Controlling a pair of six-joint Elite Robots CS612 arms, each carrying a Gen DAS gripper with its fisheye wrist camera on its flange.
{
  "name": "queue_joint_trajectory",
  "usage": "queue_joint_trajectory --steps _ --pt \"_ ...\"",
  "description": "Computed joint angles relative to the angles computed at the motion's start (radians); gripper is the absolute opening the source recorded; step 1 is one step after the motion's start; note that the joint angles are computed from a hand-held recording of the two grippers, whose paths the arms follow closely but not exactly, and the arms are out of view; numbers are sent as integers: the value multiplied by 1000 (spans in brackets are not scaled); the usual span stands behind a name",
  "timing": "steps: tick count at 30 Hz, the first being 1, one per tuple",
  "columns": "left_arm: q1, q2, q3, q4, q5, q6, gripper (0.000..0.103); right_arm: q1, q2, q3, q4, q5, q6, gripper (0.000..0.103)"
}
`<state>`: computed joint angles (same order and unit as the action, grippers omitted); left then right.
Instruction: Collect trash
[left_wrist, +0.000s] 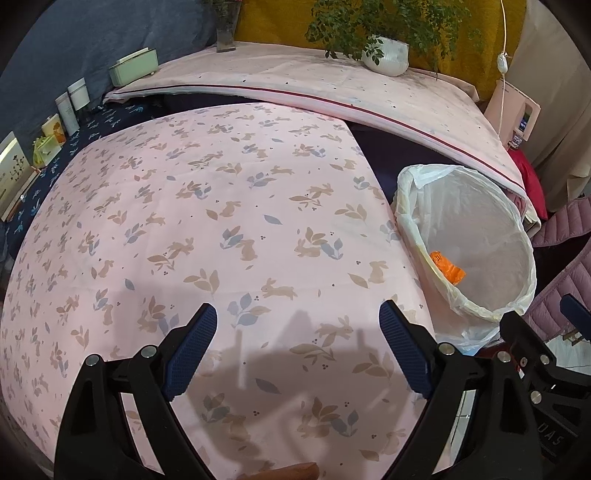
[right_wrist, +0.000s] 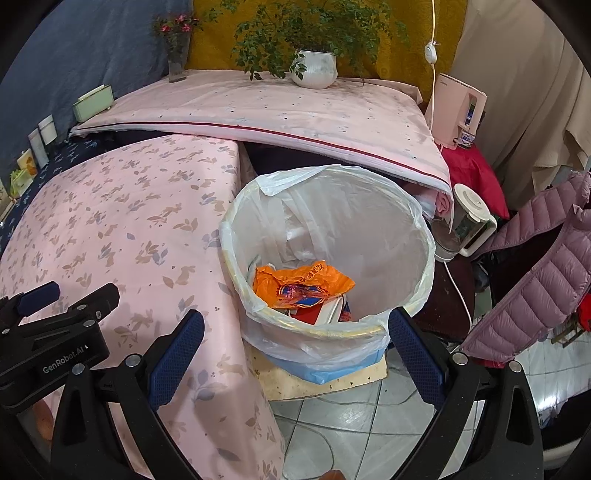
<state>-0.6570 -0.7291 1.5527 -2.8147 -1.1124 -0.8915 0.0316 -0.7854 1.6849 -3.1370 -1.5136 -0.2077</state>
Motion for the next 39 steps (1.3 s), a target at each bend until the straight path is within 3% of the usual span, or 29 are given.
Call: queue_joint_trajectory --steps 39 --pt "-17 -6 5 -11 21 20 84 -2 -2 9 -7 2 -1 96"
